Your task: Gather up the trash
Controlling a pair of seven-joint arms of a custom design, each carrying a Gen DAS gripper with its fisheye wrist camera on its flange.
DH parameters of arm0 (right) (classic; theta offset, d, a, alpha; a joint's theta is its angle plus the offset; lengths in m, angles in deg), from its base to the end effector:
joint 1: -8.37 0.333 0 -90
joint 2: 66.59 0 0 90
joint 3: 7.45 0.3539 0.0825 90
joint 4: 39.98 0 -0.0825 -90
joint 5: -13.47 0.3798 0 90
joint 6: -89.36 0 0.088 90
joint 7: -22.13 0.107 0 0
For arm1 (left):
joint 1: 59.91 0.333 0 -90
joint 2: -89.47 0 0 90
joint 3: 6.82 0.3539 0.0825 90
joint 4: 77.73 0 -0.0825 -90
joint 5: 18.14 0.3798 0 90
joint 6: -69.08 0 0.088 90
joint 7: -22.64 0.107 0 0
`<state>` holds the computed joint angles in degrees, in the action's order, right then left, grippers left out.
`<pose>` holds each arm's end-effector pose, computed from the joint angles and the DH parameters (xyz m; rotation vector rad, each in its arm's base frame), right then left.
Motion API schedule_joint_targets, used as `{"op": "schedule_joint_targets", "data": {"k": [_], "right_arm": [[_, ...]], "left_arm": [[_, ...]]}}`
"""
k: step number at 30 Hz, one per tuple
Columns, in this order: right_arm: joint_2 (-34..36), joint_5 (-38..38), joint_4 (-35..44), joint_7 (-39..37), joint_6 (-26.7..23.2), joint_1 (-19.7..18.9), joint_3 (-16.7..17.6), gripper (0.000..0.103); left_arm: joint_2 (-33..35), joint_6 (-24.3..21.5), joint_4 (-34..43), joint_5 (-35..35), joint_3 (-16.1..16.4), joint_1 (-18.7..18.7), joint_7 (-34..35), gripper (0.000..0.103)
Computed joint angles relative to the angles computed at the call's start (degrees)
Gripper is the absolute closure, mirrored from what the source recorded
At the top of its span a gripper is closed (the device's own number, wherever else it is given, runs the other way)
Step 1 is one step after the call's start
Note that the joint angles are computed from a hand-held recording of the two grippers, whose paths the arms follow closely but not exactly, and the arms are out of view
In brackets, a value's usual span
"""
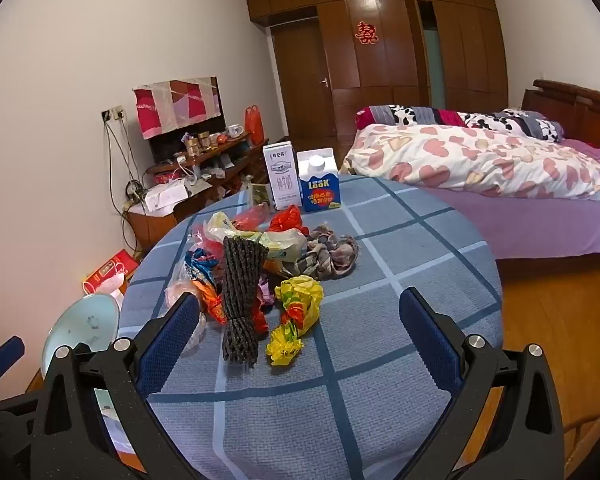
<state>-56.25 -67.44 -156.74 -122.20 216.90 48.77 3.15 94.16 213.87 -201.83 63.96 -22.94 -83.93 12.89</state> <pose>0.4062 0.4453 0.4184 -1.2688 1.8386 -0.9307 0.4287 -0.3714 0.4219 -1.5533 1.6982 -0.7430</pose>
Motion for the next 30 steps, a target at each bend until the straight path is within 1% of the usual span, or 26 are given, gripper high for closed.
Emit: {"op": "schedule_joint_targets", "data": {"k": [3, 4, 5, 11, 12, 15, 17, 30], "right_arm": [[0.0, 0.2, 0.1, -0.5, -0.1, 0.0, 0.0, 0.005], [0.0, 0.2, 0.0, -0.3, 0.0, 0.0, 0.0, 0.005], [-0.1, 0.1, -0.1, -0.2, -0.1, 0.0, 0.0, 0.005], [0.5, 0.7, 0.5, -1.4, -0.2, 0.1, -0.1, 0.005], [0.5, 0.8, 0.5, -1.4, -0.1, 0.1, -0.1, 0.005], [0.7, 0.9, 0.7, -1.9, 0.0, 0.1, -0.2, 0.005], [0.7, 1.1, 0.7, -2.1, -0.2, 0.2, -0.2, 0.005], [0.8, 1.2, 0.8, -2.1, 0.1, 0.0, -0.4, 0.005]], "left_arm": [[0.1, -1.5, 0.3, 0.2, -0.3, -0.4, 0.4, 0.006], [0.2, -2.1, 0.5, 0.1, 0.2, -1.2, 0.7, 0.006], [-0.6, 0.4, -0.6, 1.3, 0.1, 0.0, -1.7, 0.006], [-1.7, 0.9, -1.7, 0.6, -0.2, 0.3, -1.5, 0.006], [-0.5, 0.9, -0.6, 0.5, -0.2, 0.5, -1.1, 0.006], [-0.7, 1.0, -0.8, 0.7, -0.2, 0.4, -1.2, 0.006], [-0.6, 2.1, -0.7, 0.6, 0.2, 0.8, -0.9, 0.006], [-0.7, 2.1, -0.8, 0.5, 0.1, 0.8, -0.9, 0.006]]}}
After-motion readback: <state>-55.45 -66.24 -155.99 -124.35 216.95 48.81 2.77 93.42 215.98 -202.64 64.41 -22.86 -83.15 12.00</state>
